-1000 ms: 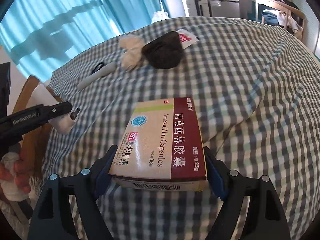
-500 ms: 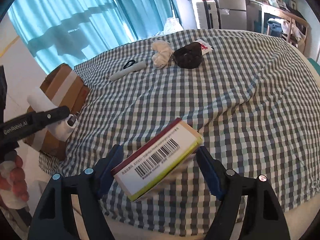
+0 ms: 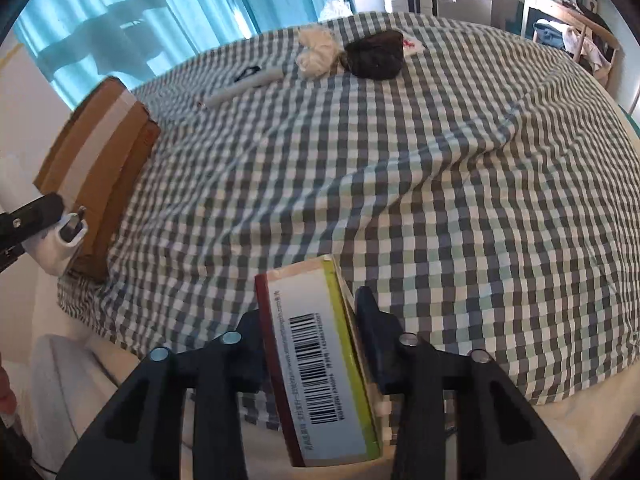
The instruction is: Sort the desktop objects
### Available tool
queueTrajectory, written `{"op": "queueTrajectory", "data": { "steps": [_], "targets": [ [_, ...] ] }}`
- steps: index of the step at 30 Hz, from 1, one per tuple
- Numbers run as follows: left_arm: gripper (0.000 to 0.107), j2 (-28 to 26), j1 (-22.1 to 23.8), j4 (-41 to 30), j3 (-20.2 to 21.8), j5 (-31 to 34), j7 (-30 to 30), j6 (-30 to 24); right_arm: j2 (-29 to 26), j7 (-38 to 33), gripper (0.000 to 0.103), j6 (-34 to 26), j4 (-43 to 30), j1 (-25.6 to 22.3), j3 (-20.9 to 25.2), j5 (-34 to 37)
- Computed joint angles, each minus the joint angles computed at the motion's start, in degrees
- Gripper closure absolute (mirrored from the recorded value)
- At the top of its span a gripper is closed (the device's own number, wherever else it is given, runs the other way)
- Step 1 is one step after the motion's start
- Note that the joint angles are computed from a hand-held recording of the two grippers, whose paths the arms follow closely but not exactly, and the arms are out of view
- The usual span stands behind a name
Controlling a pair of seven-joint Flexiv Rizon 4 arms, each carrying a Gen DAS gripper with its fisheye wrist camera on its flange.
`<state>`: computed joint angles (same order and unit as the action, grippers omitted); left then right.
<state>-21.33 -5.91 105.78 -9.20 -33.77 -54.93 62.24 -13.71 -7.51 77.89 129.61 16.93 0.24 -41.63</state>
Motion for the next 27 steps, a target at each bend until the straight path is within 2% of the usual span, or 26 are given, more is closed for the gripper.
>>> {"op": "queueTrajectory", "data": {
  "steps": [5,9,11,12,13,15,19,22,25,26,27],
  "targets": [
    [0.062,0.4,0.6,0.7,-0.8,-2.0,1.9,1.5,1.1,1.7,0.069,-0.8,0.5,0.1,-0.2,-2.5],
    [0.062,0.8,1.0,0.9,-1.6,-4.1,4.4,1.6,3.1,7.2,0.069,0.1,1.1,-0.1,-1.5,-10.0],
    [0.06,0.5,0.7,0.5,-1.1,-3.7,3.9,0.3,3.3,7.6,0.069,-0.2,0.9,-0.9,-0.5,-10.9],
    [0.054,0.3,0.7,0.4,-0.8,-3.5,3.5,-0.7,3.2,7.7,0.069,-0.5,0.8,-1.2,0.0,-11.0],
    [0.038,0.0,0.4,0.3,-0.2,-2.5,2.6,-1.4,2.9,7.5,0.069,-0.5,0.7,-1.6,0.4,-10.8],
    [0.02,-0.8,-1.1,0.1,2.1,1.8,-1.4,-0.9,2.5,7.7,0.069,0.5,0.8,-1.9,1.0,-10.2],
    [0.02,-3.5,-1.9,-0.7,5.1,7.9,-11.1,-1.2,2.4,8.7,0.069,1.4,1.1,-1.7,0.6,-10.9],
    [0.02,-5.6,-1.3,-2.4,5.5,10.5,-15.7,-4.0,2.0,8.3,0.069,1.7,1.1,-1.9,0.8,-10.5],
    [0.02,-7.8,-1.3,-3.7,5.5,12.9,-18.5,-3.4,1.2,7.5,0.069,2.7,1.1,-2.0,0.7,-9.2],
    [0.022,-8.8,-1.4,-4.4,5.9,13.9,-19.7,-3.2,1.1,7.4,0.069,3.0,1.1,-1.8,0.4,-9.0],
    [0.034,-9.5,-2.0,-5.3,6.8,15.3,-21.7,-3.1,0.9,6.9,0.069,3.2,1.1,-1.8,0.4,-8.4]
  ]
}}
